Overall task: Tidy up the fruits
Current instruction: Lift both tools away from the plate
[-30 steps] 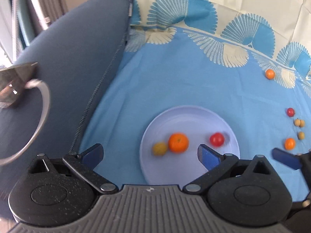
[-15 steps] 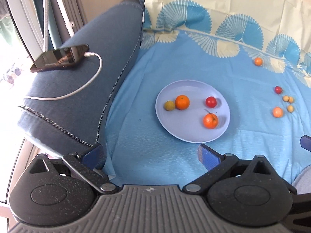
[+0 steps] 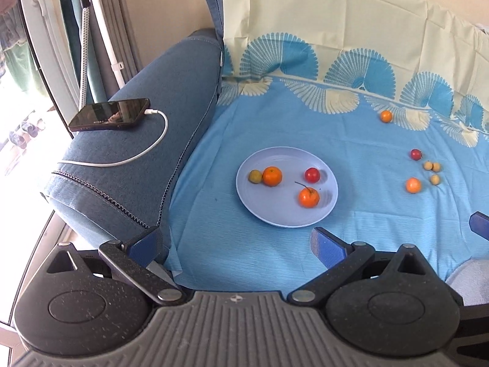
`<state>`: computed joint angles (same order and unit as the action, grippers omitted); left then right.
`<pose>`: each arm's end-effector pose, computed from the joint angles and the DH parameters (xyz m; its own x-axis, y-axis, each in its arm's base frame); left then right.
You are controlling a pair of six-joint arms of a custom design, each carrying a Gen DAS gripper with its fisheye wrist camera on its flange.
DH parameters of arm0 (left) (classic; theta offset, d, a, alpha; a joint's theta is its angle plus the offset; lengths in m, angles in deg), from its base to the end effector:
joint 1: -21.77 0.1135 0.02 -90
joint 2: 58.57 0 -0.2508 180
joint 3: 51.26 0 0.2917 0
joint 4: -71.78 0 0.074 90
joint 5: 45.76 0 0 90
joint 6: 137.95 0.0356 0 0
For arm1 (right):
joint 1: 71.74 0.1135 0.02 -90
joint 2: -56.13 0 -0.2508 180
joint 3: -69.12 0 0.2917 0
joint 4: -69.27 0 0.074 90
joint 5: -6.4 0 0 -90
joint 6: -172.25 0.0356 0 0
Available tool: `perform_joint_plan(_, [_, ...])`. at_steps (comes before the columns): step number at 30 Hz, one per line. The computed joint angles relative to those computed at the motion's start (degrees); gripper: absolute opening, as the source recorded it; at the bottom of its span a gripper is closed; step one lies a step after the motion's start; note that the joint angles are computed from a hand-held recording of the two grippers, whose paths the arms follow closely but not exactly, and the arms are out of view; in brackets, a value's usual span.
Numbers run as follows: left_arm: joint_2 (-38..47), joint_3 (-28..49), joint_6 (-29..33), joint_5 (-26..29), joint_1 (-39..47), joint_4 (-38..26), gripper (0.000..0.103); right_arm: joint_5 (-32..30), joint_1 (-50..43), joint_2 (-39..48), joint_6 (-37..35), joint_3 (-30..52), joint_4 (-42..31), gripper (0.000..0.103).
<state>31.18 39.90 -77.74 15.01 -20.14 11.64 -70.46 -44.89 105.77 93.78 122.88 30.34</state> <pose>0.2833 -0.2309 0.2817 -0.7479 0.0887 -0.6578 0.0262 0.9942 0.1043 0.2158 0.1002 0.2635 -0.5537 -0.0621 -0.8304 -0.1660 0.9854 0.0370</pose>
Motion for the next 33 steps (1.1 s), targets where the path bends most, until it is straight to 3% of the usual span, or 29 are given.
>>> perform_joint_plan(14, [-2.5,-1.1,-0.1,-2.1,-2.0,-0.4,0.103,2.1,1.2,-3.8,1.7,-1.8,-0.1,0.102])
perform_joint_plan(33, [-0.8,-0.1,0.8,-0.8,-1.1,-0.4,0.103,1.9,1.0,-3.4,2.8,-1.9,-0.2,0.102])
